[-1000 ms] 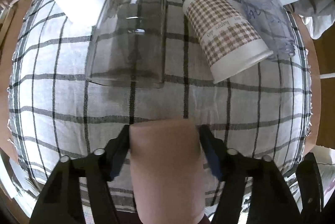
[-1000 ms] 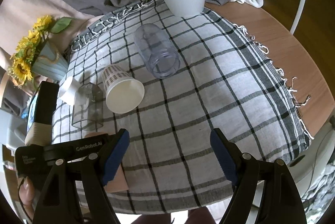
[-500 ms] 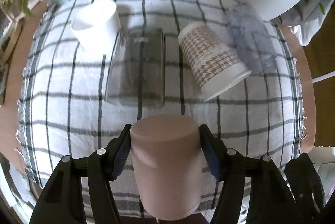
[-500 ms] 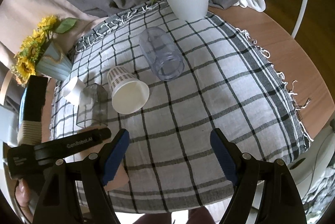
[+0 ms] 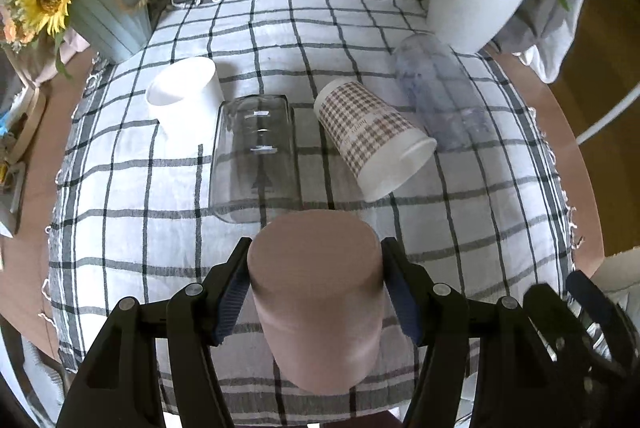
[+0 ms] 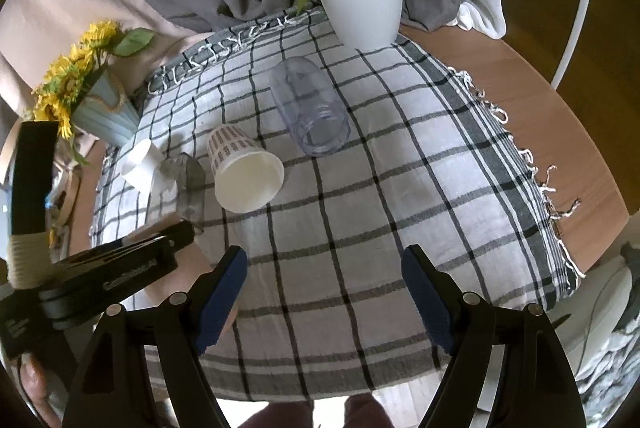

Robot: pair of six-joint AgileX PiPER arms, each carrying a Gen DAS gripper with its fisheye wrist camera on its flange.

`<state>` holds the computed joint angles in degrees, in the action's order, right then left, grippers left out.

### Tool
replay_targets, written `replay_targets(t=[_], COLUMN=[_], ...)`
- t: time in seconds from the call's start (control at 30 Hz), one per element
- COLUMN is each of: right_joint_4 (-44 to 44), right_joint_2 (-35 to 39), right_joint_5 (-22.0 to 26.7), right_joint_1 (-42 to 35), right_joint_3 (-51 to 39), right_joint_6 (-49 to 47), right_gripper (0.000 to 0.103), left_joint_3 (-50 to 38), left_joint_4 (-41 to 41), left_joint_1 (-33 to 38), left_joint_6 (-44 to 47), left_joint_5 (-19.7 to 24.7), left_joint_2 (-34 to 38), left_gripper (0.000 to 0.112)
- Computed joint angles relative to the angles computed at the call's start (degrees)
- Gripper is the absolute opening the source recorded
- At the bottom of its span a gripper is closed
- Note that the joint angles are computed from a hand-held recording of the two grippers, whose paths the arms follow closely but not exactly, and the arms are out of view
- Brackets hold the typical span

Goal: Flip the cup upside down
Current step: 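Rotate the pink cup with the left gripper so its base faces up, then lower the pink cup rim-down onto the cloth and open the left gripper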

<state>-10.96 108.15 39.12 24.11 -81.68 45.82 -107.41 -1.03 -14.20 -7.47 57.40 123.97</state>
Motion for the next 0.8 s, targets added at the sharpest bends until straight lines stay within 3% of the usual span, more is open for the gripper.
replay_targets(t=[0.3, 0.8], right_joint_4=[-0.5, -3.6], right_joint_2=[-1.3, -2.0], right_joint_5=[0.4, 1.9], right_joint_1=[0.4, 2.5], right_joint_3=[2.6, 4.1], right_joint_6=[-0.9, -0.7], right_gripper=[0.080, 0.080], left_joint_3=[13.6, 22.6], left_joint_4=[0.0, -1.0], left_joint_1=[-0.6, -1.7], left_joint_6=[0.4, 1.6], left_joint_5=[-6.7, -10.8], left_joint_2=[-8.3, -13.0], left_gripper=[0.062, 0.063])
